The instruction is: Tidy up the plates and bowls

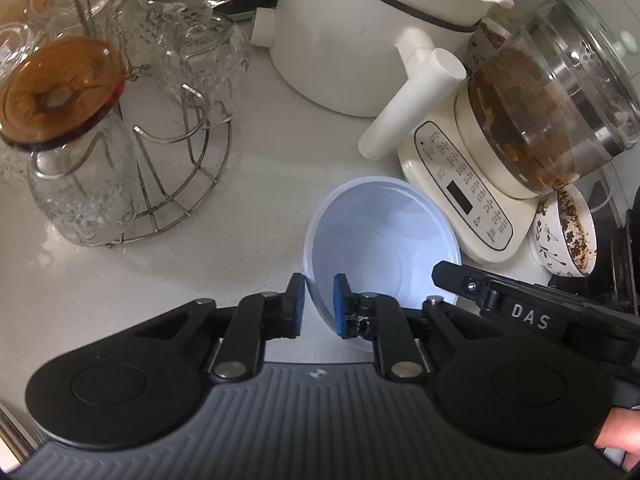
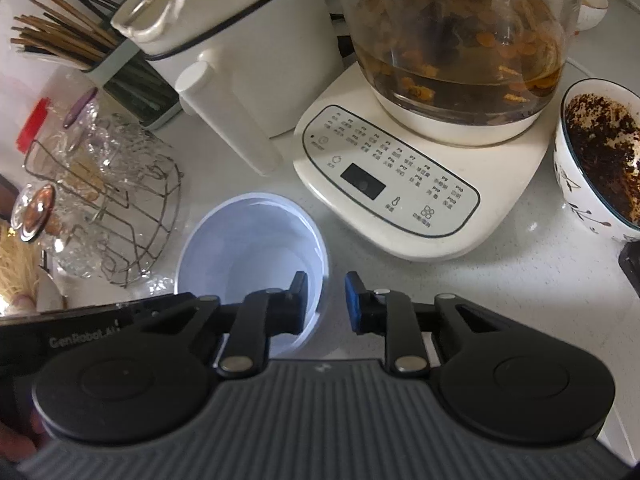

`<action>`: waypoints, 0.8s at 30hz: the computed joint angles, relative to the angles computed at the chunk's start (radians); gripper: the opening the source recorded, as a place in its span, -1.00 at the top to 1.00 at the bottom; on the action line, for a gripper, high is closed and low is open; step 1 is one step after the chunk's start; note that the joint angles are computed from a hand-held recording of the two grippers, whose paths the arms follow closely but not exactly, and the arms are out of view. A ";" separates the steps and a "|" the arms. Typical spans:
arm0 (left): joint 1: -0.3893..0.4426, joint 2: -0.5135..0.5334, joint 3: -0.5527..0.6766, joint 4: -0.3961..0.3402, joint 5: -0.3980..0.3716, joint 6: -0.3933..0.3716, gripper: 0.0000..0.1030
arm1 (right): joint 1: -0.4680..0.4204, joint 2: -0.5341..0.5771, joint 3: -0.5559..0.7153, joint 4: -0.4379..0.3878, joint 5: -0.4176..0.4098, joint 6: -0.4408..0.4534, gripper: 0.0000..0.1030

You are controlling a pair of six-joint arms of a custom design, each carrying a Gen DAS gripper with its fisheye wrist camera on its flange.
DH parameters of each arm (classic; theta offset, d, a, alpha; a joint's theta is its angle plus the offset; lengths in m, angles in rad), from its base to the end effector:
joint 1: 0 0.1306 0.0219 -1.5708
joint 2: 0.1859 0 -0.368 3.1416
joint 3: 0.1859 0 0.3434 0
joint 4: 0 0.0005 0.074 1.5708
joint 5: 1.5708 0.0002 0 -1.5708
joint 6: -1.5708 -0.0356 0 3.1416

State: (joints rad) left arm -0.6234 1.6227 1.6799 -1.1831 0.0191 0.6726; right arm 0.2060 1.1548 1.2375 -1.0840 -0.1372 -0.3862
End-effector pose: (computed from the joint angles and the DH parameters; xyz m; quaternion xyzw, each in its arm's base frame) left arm 0.4040 -0.2919 0.4089 -0.0219 0.9751 -0.1406 0.1703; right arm 0.3309 0.0736 0.4251 0.0670 0.9553 0.1447 0.2489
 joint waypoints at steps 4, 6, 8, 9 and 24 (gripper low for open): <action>0.000 0.001 -0.004 0.011 0.007 0.025 0.78 | -0.015 0.017 0.005 -0.005 -0.031 0.015 0.60; -0.003 0.006 0.006 0.001 0.000 0.031 0.79 | -0.023 0.023 0.010 -0.012 -0.043 0.023 0.69; -0.007 0.011 0.015 -0.007 -0.005 0.039 0.79 | -0.030 0.025 0.011 -0.015 -0.057 0.032 0.72; -0.009 0.013 0.017 -0.010 -0.009 0.044 0.79 | -0.034 0.023 0.011 -0.017 -0.064 0.039 0.73; -0.041 -0.033 -0.001 -0.005 -0.050 0.092 0.79 | -0.065 -0.019 0.005 -0.023 -0.108 0.085 0.78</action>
